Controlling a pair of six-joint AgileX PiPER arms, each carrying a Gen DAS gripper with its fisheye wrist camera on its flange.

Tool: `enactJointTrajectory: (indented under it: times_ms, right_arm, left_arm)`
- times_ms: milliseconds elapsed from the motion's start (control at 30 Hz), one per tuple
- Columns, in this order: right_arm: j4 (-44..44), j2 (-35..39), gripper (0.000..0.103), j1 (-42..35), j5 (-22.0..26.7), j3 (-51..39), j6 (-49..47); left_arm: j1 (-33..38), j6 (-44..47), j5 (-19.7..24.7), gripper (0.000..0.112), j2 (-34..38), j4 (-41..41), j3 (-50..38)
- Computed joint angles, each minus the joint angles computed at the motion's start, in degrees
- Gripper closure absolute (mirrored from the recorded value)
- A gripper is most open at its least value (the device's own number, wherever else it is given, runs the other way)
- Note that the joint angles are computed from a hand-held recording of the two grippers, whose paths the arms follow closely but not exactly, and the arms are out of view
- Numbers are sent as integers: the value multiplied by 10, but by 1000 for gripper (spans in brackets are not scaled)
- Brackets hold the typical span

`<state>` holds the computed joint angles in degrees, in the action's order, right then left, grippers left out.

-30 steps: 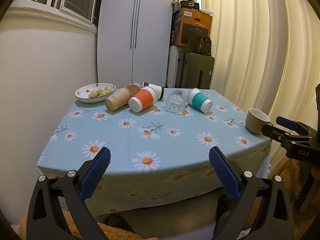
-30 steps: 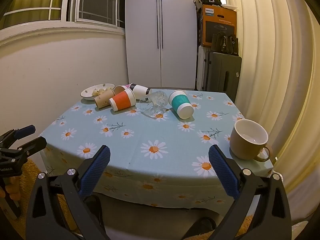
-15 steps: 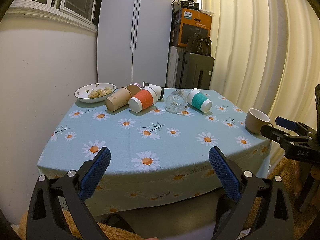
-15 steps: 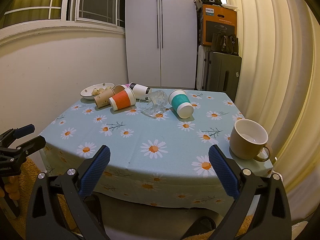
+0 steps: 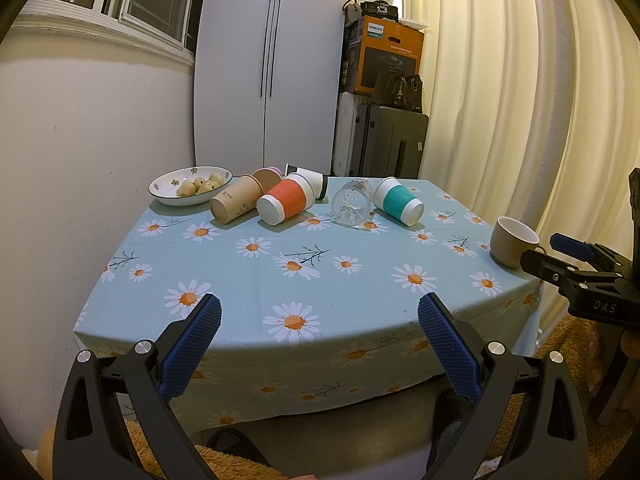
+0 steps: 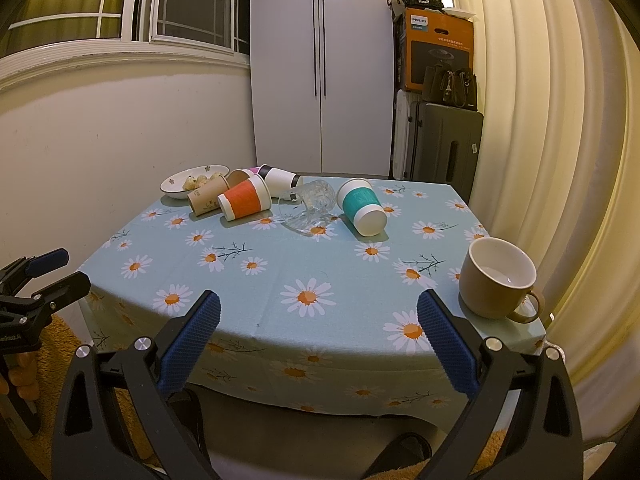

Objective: Flip cup upright

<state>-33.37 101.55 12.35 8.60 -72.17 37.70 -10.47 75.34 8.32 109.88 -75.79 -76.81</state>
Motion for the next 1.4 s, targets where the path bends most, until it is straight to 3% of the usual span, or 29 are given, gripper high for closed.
enactJointTrajectory:
  times_ms: [767,933,1033,1133,1267,1400]
  right_arm:
    - [5,8,5,0,4,-10,-7]
    - [-5,-6,5,0,0,7,1]
    - [-39,-9,5,-5,-13,19,31]
    - [-45,-7,5,0,-10,17,41]
    - [4,-15,5,-5,-19,25,-1]
    - [127,-18,5,-11,-15,22,-120]
  left_arm:
    - [0,3,2,16,0,-3,0]
    - [-3,12,1,16,4,-15,-3]
    - [-7,76,-2,16,-2,-78,13]
    - [-5,57,3,16,-1,-56,9]
    - [-3,18,15,16,-6,-17,11]
    - [-3,-14,20,16,-9,17,13]
